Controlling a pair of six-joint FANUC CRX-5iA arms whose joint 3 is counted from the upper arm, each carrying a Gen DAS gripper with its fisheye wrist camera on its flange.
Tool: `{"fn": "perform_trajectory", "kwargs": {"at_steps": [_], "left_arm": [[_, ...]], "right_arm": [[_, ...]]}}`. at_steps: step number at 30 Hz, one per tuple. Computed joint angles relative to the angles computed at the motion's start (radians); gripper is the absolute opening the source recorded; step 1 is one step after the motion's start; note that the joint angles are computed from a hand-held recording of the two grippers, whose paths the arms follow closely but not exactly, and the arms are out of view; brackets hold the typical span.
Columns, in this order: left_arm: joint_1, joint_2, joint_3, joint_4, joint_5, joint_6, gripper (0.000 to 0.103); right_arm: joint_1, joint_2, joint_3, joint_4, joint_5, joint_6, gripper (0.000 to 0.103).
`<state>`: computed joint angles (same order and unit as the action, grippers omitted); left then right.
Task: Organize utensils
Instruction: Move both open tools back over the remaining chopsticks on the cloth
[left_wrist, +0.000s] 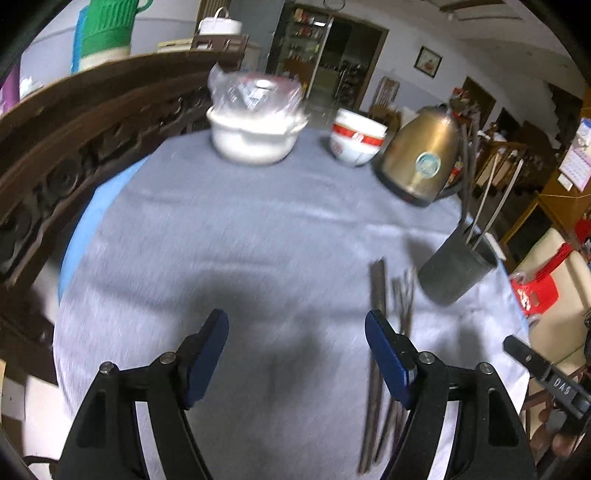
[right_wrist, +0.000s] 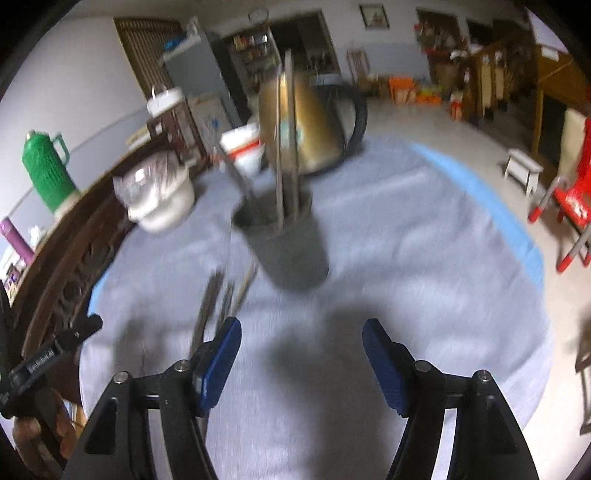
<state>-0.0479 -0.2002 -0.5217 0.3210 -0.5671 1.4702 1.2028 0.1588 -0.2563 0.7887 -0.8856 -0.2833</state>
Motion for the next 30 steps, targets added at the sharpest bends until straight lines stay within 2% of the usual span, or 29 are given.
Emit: {"fn": "perform_trajectory", "kwargs": {"at_steps": [5,7,9,13,19,20,22,23,24,26,30], "left_arm": [[0.014,-0.018,-0.029,-0.013,-0.041,-0.006,0.077],[0.016,-0.017,-0.037,0.003,-0.061,-0.029,0.077],[0.013,-0.013,-0.047,0.035,-0.071,-0.062,0.077],[0.001,-0.006,-0.061,0.093,-0.086,-0.141,0.076],[-0.009,-0.008,-0.06,0.079,-0.099,-0.141,0.077],[-0.006,-0.007,-0.061,0.084,-0.102,-0.144,0.077],[-0.004,-0.007,-0.062,0.087,-0.104,-0.147,0.077],[-0.003,-0.007,-0.062,0.087,-0.105,-0.15,0.077],[-0.001,-0.007,-0.06,0.088,-0.108,-0.154,0.077],[-0.004,0.002,-0.054,0.096,-0.112,-0.16,0.076],[-0.016,0.041,-0.031,0.135,-0.128,-0.187,0.076]], "right_arm": [[-0.003,0.016,-0.01,-0.072,0.108,0.015,0.069],[-0.022,0.025,-0.004,-0.12,0.178,0.034,0.059],[-0.04,0.038,0.012,-0.172,0.229,0.071,0.042],[-0.07,0.089,0.083,-0.274,0.272,0.164,0.04],[-0.077,0.193,0.267,-0.449,0.199,0.4,0.04],[-0.077,0.209,0.29,-0.47,0.178,0.425,0.039],[-0.078,0.234,0.331,-0.524,0.144,0.478,0.029],[-0.079,0.234,0.328,-0.531,0.151,0.483,0.017],[-0.076,0.228,0.315,-0.523,0.156,0.473,0.013],[-0.071,0.21,0.29,-0.506,0.161,0.456,0.008],[-0.068,0.156,0.221,-0.472,0.179,0.411,0.007]]}}
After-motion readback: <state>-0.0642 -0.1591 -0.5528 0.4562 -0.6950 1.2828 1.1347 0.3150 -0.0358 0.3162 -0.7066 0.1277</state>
